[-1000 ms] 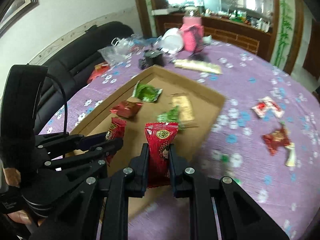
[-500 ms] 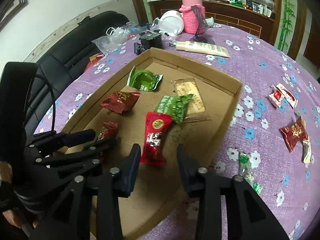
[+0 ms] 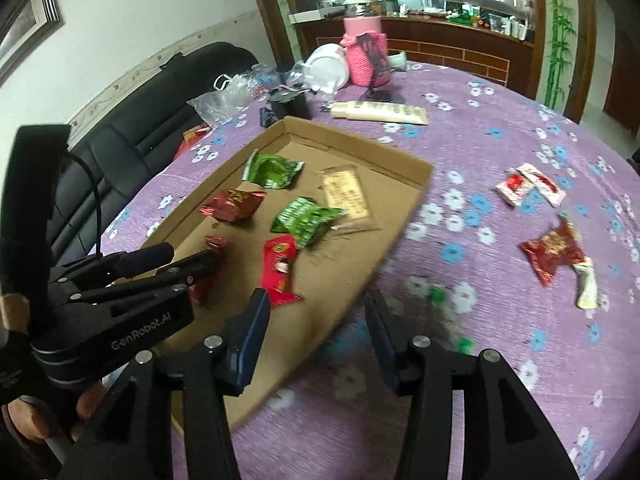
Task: Organize snacks
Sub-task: 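Lower both packets into the cardboard box and open both tools, then grasp a green candy wrapper with the left tool while the right tool grasps a white cake bar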
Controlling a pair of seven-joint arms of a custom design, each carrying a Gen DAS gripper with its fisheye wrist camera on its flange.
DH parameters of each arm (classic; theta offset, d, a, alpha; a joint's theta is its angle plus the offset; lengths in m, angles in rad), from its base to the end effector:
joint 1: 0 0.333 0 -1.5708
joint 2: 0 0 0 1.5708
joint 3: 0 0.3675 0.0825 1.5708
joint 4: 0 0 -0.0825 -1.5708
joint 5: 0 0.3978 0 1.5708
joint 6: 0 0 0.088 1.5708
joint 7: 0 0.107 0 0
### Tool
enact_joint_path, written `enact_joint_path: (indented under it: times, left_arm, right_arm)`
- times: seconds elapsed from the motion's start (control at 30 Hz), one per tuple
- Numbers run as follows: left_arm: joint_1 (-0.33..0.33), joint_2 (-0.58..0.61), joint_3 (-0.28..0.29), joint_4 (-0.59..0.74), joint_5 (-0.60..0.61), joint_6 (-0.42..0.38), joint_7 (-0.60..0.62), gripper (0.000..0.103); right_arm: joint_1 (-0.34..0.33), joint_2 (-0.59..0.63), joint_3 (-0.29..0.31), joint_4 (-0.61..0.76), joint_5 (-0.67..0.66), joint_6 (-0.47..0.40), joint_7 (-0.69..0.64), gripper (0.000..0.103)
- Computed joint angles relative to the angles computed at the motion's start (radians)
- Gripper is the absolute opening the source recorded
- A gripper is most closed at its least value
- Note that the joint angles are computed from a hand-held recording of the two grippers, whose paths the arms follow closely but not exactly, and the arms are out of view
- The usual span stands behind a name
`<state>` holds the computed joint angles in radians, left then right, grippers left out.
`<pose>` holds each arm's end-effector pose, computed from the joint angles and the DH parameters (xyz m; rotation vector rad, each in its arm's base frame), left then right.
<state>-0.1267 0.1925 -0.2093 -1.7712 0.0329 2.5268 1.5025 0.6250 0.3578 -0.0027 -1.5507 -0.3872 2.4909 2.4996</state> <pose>0.6466 -0.2138 0.5610 -1.6665 2.1988 -0.6805 0.6006 0.4337 0.5531 -1.7343 1.8534 -0.4257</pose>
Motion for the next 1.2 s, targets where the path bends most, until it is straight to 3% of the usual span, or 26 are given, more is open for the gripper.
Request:
enact_joint_path:
  times: [0.13, 0.27, 0.37, 0.57, 0.7, 0.83, 0.97, 1.03, 1.13, 1.2]
  left_arm:
    - [-0.027, 0.006, -0.018, 0.008, 0.007, 0.003, -0.008, 0.050]
    - [-0.060, 0.023, -0.027, 0.034, 0.032, -0.013, -0.035, 0.050]
    - [-0.090, 0.050, -0.025, 0.070, 0.077, -0.024, -0.079, 0.050]
    - [-0.135, 0.132, -0.035, 0.179, 0.114, -0.129, -0.118, 0.050]
    - [-0.191, 0.150, -0.015, 0.198, 0.207, -0.153, -0.208, 0.059]
    - [-0.226, 0.165, -0.002, 0.246, 0.256, -0.214, -0.324, 0.059]
    - [-0.280, 0.105, 0.025, 0.185, 0.444, -0.127, -0.471, 0.059]
    - [-0.279, 0.114, -0.005, 0.204, 0.437, -0.143, -0.425, 0.059]
    - [-0.306, 0.159, -0.016, 0.266, 0.445, -0.227, -0.399, 0.059]
    - [-0.331, 0.197, -0.003, 0.319, 0.467, -0.295, -0.428, 0.059]
  right_arm:
    - [0.010, -0.063, -0.017, -0.075, -0.079, -0.022, 0.046, 0.052]
    - [-0.024, -0.152, -0.011, -0.189, -0.149, -0.031, 0.118, 0.066]
    - [-0.069, -0.233, -0.001, -0.290, -0.188, -0.046, 0.174, 0.070]
    - [-0.190, -0.358, 0.019, -0.452, -0.187, -0.078, 0.207, 0.071]
    - [-0.264, -0.355, 0.040, -0.483, -0.132, -0.025, 0.150, 0.071]
    - [-0.306, -0.293, 0.052, -0.452, -0.070, 0.035, 0.069, 0.071]
    - [-0.302, -0.247, 0.042, -0.416, -0.059, 0.051, 0.026, 0.071]
    - [-0.303, -0.229, 0.037, -0.407, -0.020, 0.065, -0.013, 0.071]
    - [-0.289, -0.195, 0.022, -0.369, -0.010, 0.018, -0.036, 0.067]
    - [-0.275, -0.191, 0.011, -0.358, -0.044, 0.003, -0.036, 0.047]
